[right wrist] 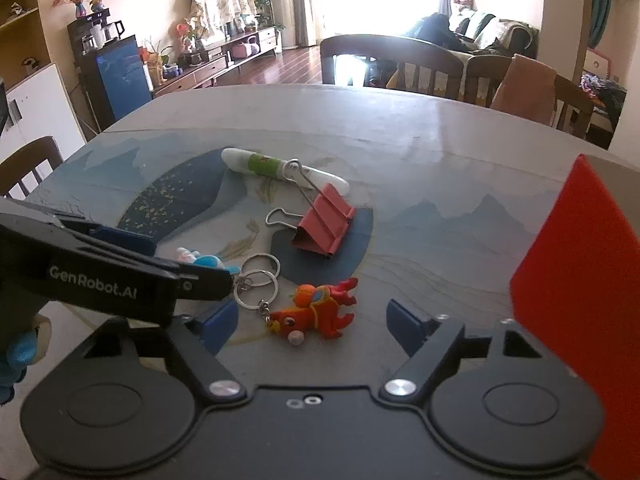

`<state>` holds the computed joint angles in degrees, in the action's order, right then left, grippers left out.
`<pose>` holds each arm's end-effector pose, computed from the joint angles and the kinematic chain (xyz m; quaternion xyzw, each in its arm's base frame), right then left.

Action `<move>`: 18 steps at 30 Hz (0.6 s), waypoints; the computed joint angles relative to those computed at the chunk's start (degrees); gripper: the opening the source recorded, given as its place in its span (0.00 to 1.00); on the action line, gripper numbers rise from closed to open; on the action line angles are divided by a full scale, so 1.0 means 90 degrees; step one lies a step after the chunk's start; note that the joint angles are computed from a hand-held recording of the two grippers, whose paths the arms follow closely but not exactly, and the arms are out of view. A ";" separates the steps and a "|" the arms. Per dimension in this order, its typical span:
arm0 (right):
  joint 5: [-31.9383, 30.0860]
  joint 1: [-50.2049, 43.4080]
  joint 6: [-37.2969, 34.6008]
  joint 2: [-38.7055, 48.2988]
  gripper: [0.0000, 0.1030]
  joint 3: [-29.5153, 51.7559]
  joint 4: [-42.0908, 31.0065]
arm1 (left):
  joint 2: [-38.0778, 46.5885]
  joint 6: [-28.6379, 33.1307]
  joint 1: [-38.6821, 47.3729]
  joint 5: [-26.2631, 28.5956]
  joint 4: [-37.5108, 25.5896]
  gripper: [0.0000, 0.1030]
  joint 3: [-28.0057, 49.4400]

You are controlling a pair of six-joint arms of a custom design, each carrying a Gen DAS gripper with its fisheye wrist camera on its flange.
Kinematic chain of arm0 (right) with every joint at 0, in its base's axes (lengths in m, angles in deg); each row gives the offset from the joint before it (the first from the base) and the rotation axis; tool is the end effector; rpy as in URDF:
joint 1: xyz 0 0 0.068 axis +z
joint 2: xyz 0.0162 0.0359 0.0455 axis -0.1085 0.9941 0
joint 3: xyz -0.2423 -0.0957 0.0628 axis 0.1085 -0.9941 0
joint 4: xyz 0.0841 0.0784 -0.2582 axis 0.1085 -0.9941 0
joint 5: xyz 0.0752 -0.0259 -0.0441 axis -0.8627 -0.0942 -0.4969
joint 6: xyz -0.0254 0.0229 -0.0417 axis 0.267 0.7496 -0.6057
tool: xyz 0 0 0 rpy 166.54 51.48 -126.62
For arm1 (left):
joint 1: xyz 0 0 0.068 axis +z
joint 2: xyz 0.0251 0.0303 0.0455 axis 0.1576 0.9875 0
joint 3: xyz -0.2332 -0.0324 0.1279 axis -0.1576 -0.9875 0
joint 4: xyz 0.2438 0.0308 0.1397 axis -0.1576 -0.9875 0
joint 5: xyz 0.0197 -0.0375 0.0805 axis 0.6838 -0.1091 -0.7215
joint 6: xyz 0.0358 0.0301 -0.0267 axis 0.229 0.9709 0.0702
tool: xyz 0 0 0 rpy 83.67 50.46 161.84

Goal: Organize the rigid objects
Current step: 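Grasp the astronaut keychain with the left gripper while the right grasps the orange dragon keychain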

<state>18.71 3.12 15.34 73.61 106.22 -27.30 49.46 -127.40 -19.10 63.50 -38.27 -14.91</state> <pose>0.2805 0.0626 0.1179 -0.3450 0.8633 0.1793 0.3217 0.2303 -0.1090 0.1237 -0.1812 0.9313 -0.0170 0.3155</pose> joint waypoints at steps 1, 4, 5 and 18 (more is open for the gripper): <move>0.0007 0.0021 0.0025 0.0066 0.77 0.0011 0.0067 | 0.0039 0.0081 0.0011 0.0003 0.0072 0.90 -0.0002; 0.0003 0.0045 0.0068 0.0260 0.72 0.0074 0.0183 | 0.0095 0.0199 0.0009 -0.0061 0.0244 0.89 -0.0037; -0.0002 0.0037 0.0079 0.0293 0.72 0.0077 0.0212 | 0.0109 0.0232 -0.0010 -0.0093 0.0295 0.89 -0.0056; 0.0080 0.0082 -0.0107 0.0234 0.48 -0.0072 0.0510 | 0.0057 0.0495 -0.0247 -0.0377 0.0404 0.46 -0.0094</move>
